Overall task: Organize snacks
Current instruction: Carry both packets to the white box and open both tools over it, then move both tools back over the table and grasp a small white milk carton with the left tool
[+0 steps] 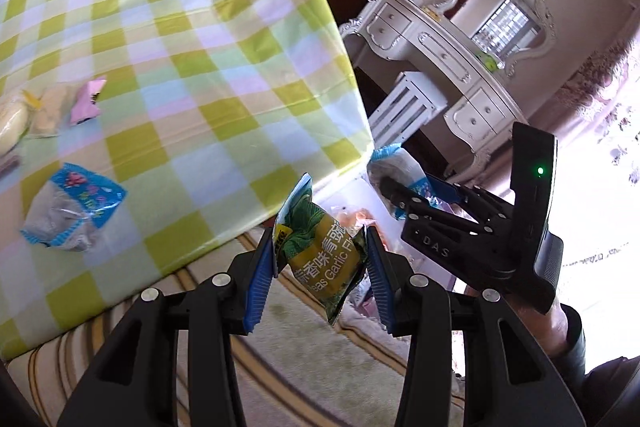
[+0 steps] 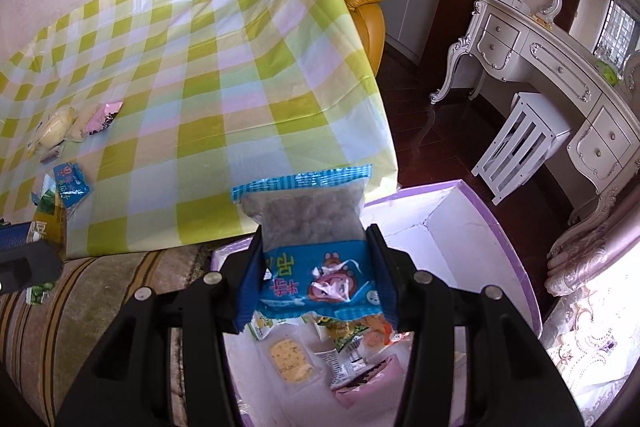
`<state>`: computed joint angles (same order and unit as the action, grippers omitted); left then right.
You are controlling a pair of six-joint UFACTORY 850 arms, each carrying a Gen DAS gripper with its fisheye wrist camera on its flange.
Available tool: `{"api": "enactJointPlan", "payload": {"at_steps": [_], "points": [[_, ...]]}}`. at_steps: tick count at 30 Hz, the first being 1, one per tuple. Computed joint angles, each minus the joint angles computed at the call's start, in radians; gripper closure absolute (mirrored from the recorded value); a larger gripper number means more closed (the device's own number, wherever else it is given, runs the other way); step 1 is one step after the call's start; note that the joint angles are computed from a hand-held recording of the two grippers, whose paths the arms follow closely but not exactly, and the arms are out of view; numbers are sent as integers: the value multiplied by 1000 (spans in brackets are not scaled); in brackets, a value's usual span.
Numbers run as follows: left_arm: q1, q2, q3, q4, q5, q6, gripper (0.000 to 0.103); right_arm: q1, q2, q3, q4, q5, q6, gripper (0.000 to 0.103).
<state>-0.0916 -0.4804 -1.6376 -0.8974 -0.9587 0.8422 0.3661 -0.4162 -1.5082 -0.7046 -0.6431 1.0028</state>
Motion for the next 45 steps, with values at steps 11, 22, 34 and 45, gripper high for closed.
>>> {"api": "enactJointPlan", "payload": {"at_steps": [11,22,34,45], "points": [[-82,-29,-21,21,-84,29,56,-48,64,96,-42,-3,111,53],[-124,84,85,118,146,97,13,-72,92,129,-76,3,187,26],[-114,191,189,265,486,16,4,-44,63,84,-5,36,101,26],[27,163,171,175,481,-79,9,9,-8,-39,234,98,-132,26]]}}
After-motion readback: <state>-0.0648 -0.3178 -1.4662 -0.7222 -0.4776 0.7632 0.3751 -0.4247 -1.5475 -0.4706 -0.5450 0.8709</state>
